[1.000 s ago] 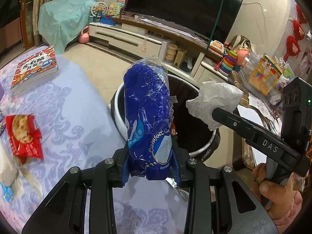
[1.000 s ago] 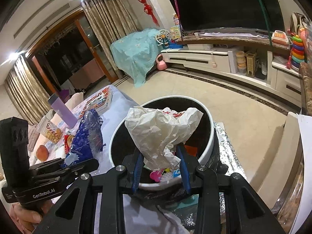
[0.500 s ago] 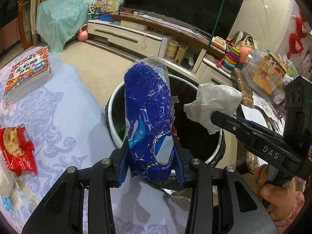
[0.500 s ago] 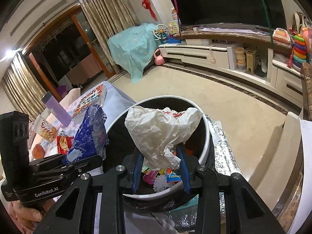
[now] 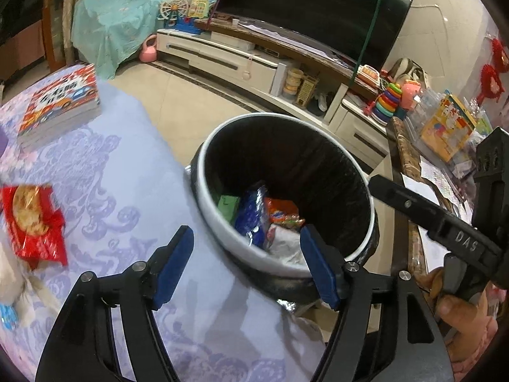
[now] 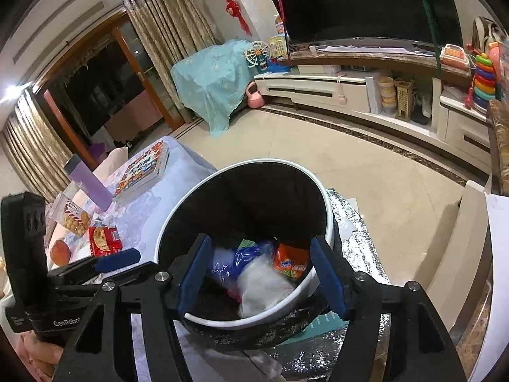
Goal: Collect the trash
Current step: 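Move both tools back toward the red chip bag and blue candy toy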
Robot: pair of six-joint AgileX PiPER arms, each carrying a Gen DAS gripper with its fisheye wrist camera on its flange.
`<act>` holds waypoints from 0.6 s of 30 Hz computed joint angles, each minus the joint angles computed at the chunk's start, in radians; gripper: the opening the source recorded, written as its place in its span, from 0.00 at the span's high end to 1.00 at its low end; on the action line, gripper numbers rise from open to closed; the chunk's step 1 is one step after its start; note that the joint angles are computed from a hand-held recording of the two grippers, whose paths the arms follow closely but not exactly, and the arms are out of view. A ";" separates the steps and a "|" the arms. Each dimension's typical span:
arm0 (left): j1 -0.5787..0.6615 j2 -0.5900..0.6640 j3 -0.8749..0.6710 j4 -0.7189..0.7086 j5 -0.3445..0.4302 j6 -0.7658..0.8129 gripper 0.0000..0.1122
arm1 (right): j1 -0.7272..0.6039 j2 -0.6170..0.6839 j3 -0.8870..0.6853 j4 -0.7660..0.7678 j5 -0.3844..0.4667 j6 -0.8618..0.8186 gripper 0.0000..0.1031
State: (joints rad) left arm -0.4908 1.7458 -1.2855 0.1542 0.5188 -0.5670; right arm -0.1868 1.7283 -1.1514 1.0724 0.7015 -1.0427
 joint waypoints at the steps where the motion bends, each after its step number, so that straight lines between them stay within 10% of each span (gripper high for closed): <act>1: 0.001 -0.016 0.030 0.005 -0.013 -0.014 0.37 | -0.003 -0.009 0.011 0.011 0.001 -0.008 0.34; 18: 0.060 -0.371 0.504 0.146 -0.139 -0.288 0.37 | 0.052 -0.155 0.227 0.193 -0.027 -0.156 0.12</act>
